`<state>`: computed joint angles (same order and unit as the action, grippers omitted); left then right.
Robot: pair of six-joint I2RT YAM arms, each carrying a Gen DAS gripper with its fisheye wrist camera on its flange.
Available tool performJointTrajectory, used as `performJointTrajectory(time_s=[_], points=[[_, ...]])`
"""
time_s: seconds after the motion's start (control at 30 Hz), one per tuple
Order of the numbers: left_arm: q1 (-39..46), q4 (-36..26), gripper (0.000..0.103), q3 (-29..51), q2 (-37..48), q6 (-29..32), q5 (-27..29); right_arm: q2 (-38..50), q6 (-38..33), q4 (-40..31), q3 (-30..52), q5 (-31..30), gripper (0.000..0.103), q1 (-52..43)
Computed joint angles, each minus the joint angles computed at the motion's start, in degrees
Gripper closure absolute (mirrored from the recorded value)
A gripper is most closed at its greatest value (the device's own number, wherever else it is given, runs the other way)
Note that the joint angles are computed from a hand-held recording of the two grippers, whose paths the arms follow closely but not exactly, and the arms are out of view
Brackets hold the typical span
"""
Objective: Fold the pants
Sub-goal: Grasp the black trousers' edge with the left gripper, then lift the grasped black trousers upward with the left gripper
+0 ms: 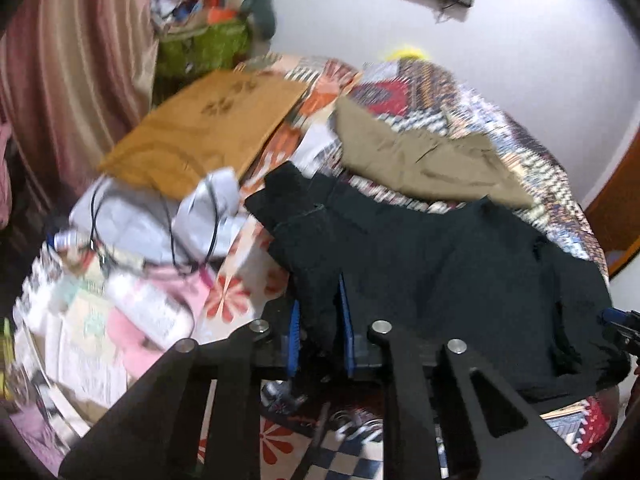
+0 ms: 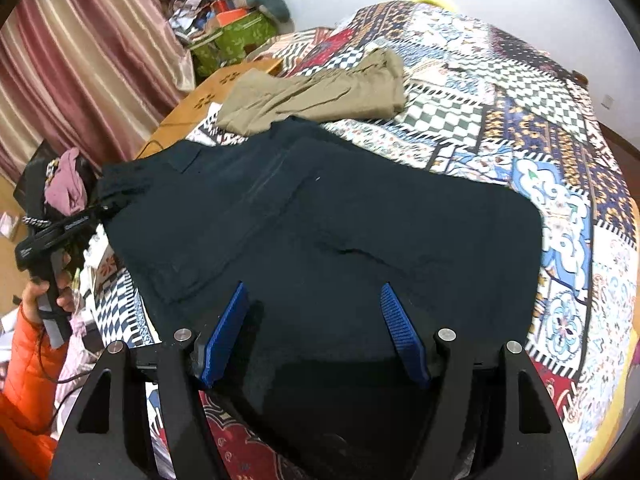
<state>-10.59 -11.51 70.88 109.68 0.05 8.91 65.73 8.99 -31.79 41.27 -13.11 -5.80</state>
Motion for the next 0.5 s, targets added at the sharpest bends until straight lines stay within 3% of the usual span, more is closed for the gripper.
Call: performJointTrajectory(time_s=[0.2, 0.5], points=[[-3.42, -0.98, 0.088, 2.25, -4.42, 1.12, 0.73, -7.45, -1.23, -3.18, -1.47, -1.48, 0.037, -8.14], [-8.86, -2.68, 0.088, 6.28, -7.58, 0.96, 3.44, -15.29, -10.86, -11.93, -4.88, -5.97, 0.037, -30.01]])
